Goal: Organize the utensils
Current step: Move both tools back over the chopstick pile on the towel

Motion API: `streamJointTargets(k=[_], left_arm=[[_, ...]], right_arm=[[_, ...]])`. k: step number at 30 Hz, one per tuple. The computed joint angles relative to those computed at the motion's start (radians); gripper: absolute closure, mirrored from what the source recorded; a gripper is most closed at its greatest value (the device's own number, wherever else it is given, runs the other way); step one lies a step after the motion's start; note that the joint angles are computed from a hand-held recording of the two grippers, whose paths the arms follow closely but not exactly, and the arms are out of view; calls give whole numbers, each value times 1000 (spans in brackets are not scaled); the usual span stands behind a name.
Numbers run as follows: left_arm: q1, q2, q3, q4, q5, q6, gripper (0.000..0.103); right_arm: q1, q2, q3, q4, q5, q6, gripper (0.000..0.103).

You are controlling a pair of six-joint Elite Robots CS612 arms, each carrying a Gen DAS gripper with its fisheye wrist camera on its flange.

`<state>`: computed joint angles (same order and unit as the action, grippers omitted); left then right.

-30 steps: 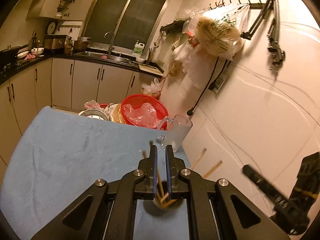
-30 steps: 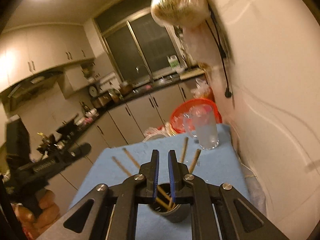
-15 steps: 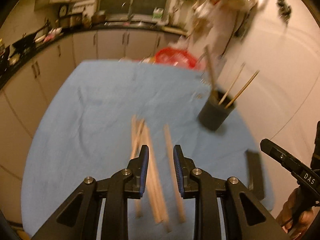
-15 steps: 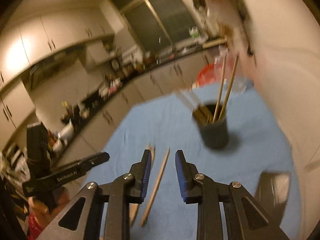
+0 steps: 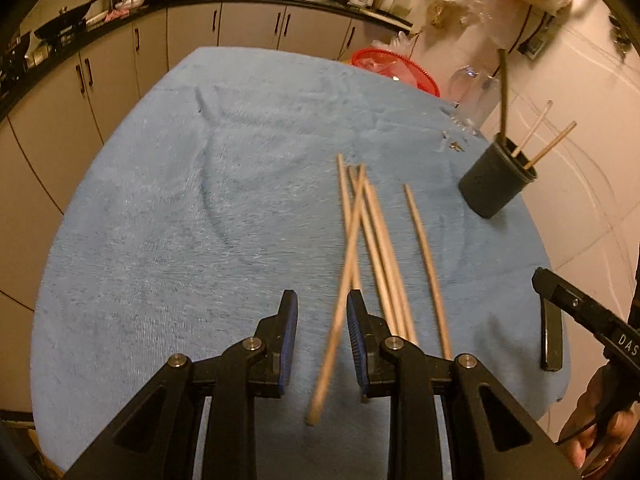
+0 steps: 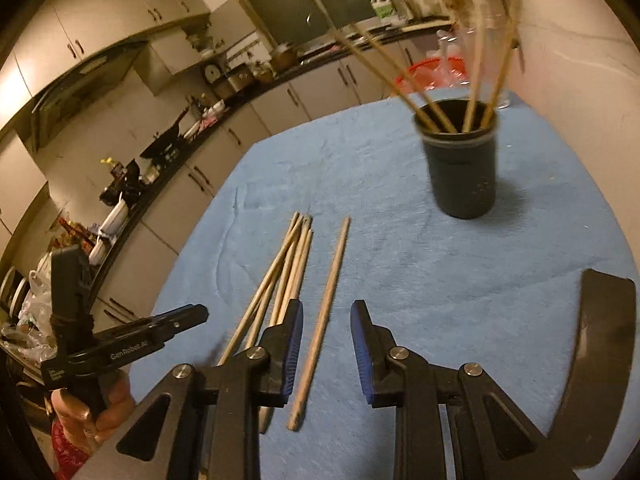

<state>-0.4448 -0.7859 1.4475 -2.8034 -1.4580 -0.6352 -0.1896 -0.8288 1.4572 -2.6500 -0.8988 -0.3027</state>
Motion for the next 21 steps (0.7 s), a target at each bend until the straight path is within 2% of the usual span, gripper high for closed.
streamJointTargets(k=[3,6,8,10,16,19,21], left_arm=[[12,16,-16,-1,-25,-6,78],[17,20,-14,-12,-36,-11,78],[20,21,-10,-16,-46,-15,78],[22,19,-6,-18,-43,-13,78],[32,11,5,-24,-41,-22,78],[34,9,6,-24,-43,-18,78],[34,8,5,-18,-41,-16,78]], right_arm=[[28,21,-58,85,-77,-32,76],[55,55,-126,140,-167,-24,76],[66,87,-185,193,-186,-2,76],[83,118,-242,227,-243,0,76],[115,193,-379,329,-302,6,76],[133,219,-427,361,-356,-1,76],[148,232,-447,368,-419,-9,76]])
